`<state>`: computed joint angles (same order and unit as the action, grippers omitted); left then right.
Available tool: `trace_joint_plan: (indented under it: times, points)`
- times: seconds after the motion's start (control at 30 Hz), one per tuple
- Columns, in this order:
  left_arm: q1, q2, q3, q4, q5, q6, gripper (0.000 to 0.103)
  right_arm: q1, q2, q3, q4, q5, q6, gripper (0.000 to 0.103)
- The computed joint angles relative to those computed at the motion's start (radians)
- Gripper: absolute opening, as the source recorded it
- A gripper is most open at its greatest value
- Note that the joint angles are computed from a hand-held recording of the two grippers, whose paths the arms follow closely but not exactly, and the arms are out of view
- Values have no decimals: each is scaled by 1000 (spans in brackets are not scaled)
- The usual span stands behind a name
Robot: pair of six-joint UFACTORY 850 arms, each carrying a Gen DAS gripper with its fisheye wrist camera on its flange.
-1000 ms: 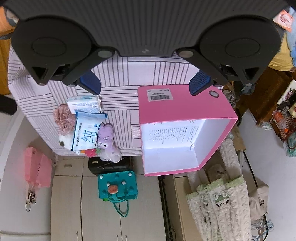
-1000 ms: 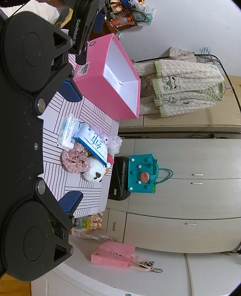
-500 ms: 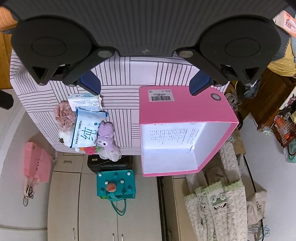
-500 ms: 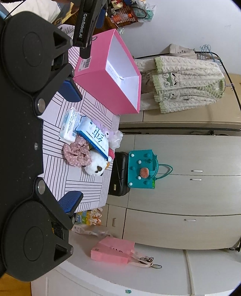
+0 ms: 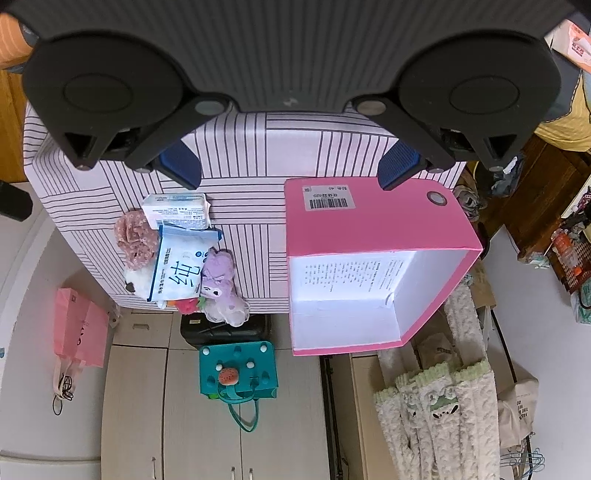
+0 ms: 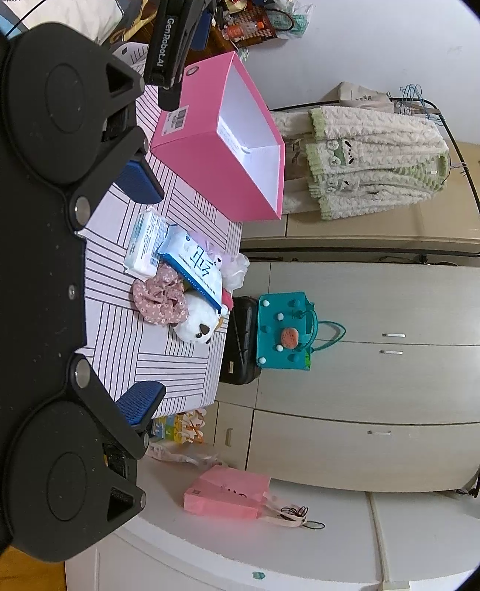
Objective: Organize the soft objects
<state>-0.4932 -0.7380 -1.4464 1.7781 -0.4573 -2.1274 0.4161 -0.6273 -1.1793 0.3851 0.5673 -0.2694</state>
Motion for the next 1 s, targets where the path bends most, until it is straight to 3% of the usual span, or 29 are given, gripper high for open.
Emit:
trace_joint_plan:
  times: [0.63,0.77,1.0]
  points:
    - [0,5,12,-8,-21,12,103,1,1,15,-27,14,6,103]
    - [-8,3,12,19,-50,1,101,-27,12,12,-198,-32,139,103]
    - [16,0,-16,191,79,-114,100,-62,-3,-26,-317,-41,220,103]
